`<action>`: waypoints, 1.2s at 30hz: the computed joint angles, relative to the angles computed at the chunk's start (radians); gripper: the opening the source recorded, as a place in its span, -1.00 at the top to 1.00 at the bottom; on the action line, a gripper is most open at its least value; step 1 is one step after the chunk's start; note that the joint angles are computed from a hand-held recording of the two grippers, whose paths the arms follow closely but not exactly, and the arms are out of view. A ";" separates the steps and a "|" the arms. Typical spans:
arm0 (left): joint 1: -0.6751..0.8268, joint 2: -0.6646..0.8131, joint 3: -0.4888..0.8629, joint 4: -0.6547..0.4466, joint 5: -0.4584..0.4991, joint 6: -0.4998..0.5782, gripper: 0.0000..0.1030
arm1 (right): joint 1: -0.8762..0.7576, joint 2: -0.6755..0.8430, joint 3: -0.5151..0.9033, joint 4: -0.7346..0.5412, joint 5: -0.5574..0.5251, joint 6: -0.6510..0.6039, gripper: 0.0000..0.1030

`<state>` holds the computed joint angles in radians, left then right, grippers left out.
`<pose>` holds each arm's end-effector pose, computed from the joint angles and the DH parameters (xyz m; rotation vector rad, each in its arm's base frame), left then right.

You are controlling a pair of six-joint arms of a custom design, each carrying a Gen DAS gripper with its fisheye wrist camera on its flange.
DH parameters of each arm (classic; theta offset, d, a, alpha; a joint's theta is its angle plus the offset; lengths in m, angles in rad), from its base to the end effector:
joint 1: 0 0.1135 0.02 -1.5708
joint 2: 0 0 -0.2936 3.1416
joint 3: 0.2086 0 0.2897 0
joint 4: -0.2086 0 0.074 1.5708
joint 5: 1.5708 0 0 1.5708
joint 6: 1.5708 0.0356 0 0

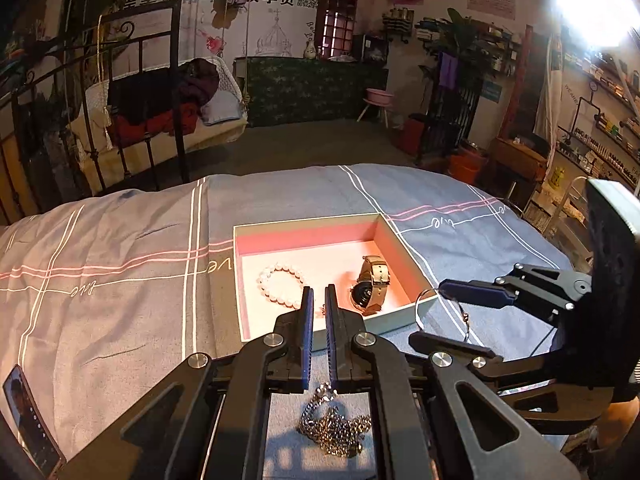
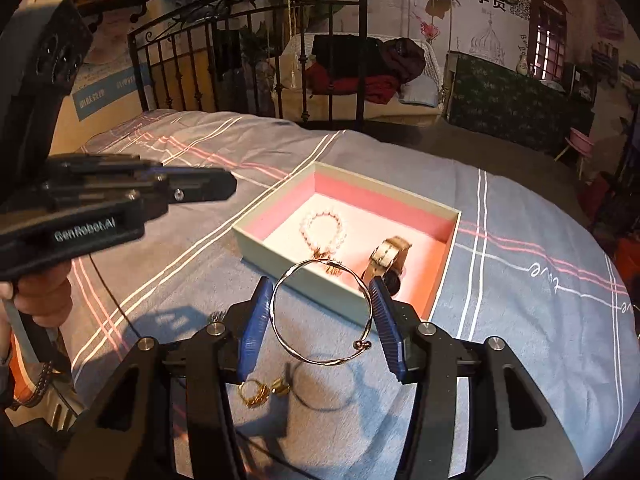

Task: Organize jewelry
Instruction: 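Place the hoop bangle into the box with the right gripper and release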

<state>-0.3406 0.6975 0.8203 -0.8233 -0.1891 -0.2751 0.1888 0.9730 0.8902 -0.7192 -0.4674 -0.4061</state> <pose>0.1457 -0.0445 0.3261 -0.0255 2.2587 -0.1139 0.2089 0.0562 0.3165 -0.8845 2.1308 0.4427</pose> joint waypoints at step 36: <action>0.222 0.418 0.185 0.079 0.135 -0.010 0.24 | 0.062 0.373 0.254 0.103 0.158 0.079 -0.64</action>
